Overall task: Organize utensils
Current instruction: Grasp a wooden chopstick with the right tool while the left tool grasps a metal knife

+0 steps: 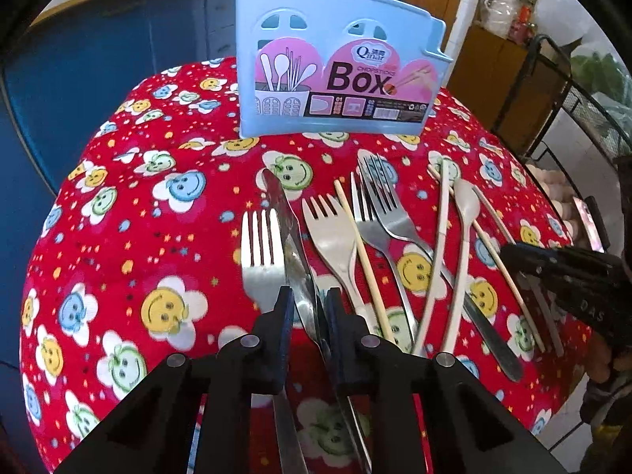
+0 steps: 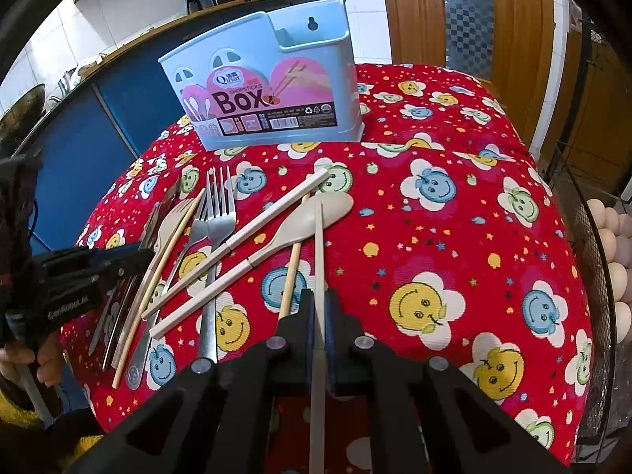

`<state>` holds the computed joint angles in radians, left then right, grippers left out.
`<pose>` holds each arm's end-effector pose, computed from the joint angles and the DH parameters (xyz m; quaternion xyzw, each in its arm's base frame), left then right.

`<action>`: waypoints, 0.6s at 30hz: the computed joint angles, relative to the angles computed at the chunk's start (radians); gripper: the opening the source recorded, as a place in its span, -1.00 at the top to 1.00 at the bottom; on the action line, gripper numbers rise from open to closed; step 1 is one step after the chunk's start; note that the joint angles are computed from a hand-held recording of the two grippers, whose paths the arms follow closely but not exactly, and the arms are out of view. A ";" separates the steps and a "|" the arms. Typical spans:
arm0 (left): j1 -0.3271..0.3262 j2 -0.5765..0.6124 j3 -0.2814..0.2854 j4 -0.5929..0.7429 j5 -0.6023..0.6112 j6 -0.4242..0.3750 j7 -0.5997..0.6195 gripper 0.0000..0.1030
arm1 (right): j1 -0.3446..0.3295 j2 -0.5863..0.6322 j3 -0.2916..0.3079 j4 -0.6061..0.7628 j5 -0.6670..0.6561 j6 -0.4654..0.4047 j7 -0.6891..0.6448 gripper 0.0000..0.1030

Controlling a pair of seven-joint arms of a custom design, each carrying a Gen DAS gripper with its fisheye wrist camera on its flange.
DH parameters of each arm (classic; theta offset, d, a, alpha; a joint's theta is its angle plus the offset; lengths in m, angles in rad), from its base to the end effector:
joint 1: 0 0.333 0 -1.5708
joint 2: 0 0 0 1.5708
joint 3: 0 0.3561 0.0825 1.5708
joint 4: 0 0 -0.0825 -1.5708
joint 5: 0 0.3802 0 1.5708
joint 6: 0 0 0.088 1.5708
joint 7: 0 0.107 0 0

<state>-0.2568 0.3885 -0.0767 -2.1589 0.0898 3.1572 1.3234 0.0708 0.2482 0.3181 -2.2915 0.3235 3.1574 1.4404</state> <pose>0.5896 -0.2092 0.3258 -0.6177 0.7265 -0.2649 0.1428 0.5503 0.1869 0.3570 -0.7236 0.6162 -0.1179 0.2877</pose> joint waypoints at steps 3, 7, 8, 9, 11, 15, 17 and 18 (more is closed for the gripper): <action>0.063 0.023 -0.061 0.043 -0.014 -0.034 0.032 0.64 | -0.001 0.001 -0.002 0.012 0.003 -0.026 -0.002 0.87; 0.154 0.056 -0.153 0.104 -0.052 -0.094 0.100 0.64 | 0.004 0.001 -0.012 0.035 0.026 -0.079 -0.029 0.87; 0.168 0.064 -0.167 0.120 -0.065 -0.111 0.115 0.64 | 0.006 0.002 -0.015 0.041 0.038 -0.091 -0.039 0.86; 0.180 0.071 -0.180 0.135 -0.079 -0.127 0.130 0.64 | 0.012 0.004 -0.023 0.052 0.046 -0.111 -0.045 0.86; 0.197 0.086 -0.197 0.164 -0.105 -0.156 0.156 0.64 | 0.037 0.007 -0.052 0.072 0.050 -0.153 -0.050 0.86; 0.241 0.121 -0.245 0.223 -0.170 -0.208 0.229 0.64 | 0.073 0.014 -0.102 0.120 0.058 -0.250 -0.056 0.86; 0.250 0.131 -0.257 0.245 -0.199 -0.237 0.259 0.64 | 0.083 0.025 -0.119 0.150 0.073 -0.303 -0.061 0.86; 0.251 0.133 -0.257 0.251 -0.210 -0.249 0.273 0.64 | 0.091 0.031 -0.131 0.167 0.069 -0.329 -0.058 0.86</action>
<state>-0.0058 0.5215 -0.3341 -1.9077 -0.1204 2.9078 1.5963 0.1617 0.2791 0.1866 -2.1247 0.3929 2.8284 1.3827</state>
